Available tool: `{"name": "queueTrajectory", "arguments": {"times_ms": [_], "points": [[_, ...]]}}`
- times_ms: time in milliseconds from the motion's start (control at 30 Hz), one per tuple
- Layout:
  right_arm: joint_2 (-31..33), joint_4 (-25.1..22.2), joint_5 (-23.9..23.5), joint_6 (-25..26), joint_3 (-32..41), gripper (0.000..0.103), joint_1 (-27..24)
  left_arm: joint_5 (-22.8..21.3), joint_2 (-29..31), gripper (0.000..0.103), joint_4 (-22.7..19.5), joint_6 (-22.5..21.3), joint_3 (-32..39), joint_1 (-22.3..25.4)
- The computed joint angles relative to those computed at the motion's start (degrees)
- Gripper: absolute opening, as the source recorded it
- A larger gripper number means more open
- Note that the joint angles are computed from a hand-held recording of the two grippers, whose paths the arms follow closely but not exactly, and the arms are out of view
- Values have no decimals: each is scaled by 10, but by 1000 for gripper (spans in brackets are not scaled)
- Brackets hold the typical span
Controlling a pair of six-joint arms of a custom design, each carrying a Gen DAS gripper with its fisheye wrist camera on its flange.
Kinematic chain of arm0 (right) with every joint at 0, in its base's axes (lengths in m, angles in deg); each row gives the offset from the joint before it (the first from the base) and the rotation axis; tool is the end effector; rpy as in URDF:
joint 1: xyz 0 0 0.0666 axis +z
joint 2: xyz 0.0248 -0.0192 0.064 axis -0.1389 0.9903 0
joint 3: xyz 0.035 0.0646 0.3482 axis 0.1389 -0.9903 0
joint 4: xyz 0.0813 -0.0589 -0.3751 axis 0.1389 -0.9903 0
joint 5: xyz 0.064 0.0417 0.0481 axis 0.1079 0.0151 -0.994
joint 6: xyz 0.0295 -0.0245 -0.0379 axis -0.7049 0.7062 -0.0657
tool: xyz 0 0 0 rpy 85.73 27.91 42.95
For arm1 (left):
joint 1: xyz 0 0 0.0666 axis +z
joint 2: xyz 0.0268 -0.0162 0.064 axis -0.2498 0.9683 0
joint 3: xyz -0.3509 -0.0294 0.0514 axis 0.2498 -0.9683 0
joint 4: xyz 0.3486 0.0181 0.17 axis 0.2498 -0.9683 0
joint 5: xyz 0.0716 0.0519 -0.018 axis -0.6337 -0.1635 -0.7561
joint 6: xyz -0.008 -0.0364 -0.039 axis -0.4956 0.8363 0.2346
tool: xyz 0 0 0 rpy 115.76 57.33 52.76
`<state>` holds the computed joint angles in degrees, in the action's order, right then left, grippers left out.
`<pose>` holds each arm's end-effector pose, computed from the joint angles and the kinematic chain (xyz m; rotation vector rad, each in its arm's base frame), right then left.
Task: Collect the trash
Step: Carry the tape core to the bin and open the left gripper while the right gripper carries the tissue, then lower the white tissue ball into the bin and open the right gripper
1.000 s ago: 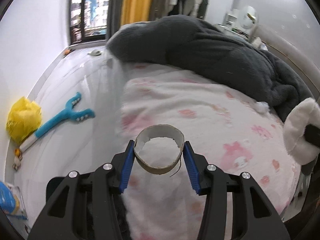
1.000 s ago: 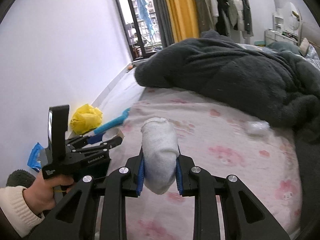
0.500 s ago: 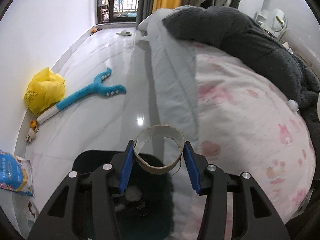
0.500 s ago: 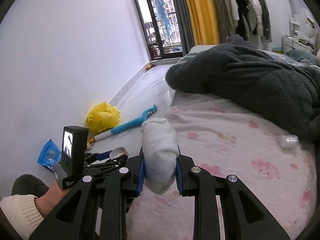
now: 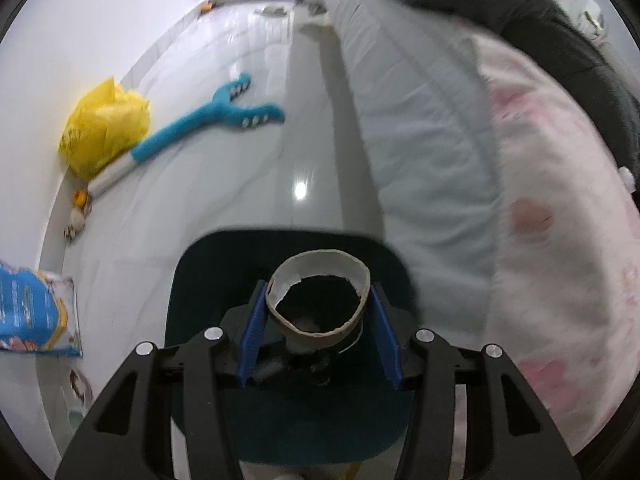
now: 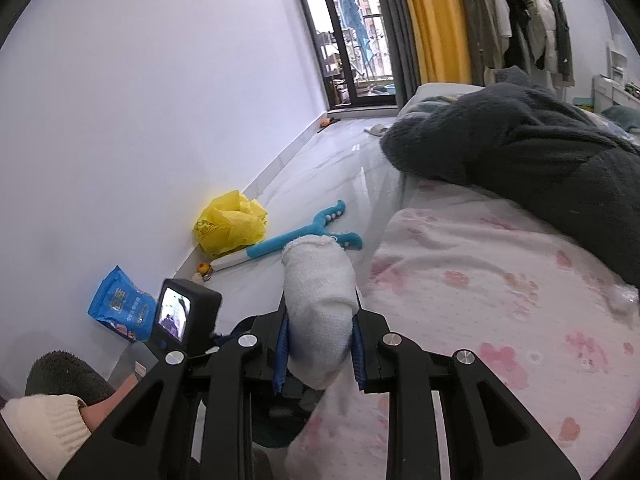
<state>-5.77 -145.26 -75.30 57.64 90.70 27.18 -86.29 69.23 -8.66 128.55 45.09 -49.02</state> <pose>0.3796 0.2834 0.5231 -0.9190 2.1786 0.7535 0.3012 -0.1950 0.3849 -0.6499 2.6512 -0.0039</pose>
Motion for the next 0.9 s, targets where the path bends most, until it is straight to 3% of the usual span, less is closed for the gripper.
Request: {"name": "queueTrajectory", "arguments": {"times_ms": [167,367,433,633,900], "points": [[17,-2,6,-3,8,26,26,37,-30,54,-4,16,-39,13],[47,-15,18,0,18,26,52,55,-65,69,5,12,-63,15],[56,-22,24,0,20,26,58,55,-78,70,4,13,-71,15],[85,-37,43,0,21,26,80,18,-100,71,-16,19,-67,9],[124,-54,59,-9,20,26,105,-70,-139,71,-26,7,-44,-18]]}}
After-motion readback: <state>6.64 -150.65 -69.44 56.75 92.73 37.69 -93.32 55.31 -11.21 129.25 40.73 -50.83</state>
